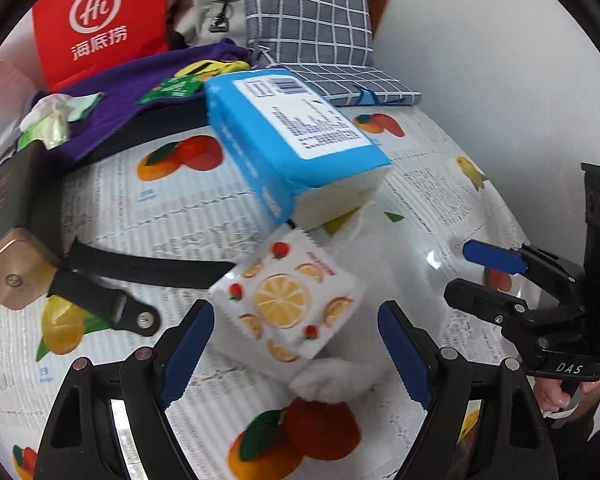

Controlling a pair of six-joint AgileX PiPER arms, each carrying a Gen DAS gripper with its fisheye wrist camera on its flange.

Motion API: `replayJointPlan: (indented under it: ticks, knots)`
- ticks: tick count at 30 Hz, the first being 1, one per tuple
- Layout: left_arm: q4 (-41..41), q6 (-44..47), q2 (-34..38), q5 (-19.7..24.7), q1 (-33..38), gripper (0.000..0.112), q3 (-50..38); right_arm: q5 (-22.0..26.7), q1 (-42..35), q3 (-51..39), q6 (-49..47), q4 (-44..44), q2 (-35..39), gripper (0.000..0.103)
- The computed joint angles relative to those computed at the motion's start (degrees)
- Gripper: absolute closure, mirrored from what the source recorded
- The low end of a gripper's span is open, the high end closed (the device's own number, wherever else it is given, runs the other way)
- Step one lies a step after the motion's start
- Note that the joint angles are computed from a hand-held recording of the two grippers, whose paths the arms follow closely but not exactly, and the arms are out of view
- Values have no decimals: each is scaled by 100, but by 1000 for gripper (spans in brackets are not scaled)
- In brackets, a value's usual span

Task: Organize soft objects
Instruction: 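Grasp the orange-print packet with the left gripper while the right gripper grasps the mesh bag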

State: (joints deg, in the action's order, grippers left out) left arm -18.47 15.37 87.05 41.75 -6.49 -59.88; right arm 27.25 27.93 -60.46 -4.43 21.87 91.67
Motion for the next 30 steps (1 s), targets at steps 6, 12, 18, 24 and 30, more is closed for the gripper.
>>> replayJointPlan:
  ticks: [6,12,18,24,30]
  knots:
    - [-23,-245,159,-130,-62,39,-82,99,-255,167,-974,1051,0,37]
    - [-1004,445,218,-7,389,88,-69,116,-259,229,-1223,1261,22,37]
    - [-722,327,152,-73,536,103,-79,96,-149,109,-1066,1118,77,37]
    - [-796,442,230,-114,700,103,-126,137,39,-264,-574,727,303,37]
    - [-925,678,105,-65,996,103,-104,164,131,-538,-649,879,550,22]
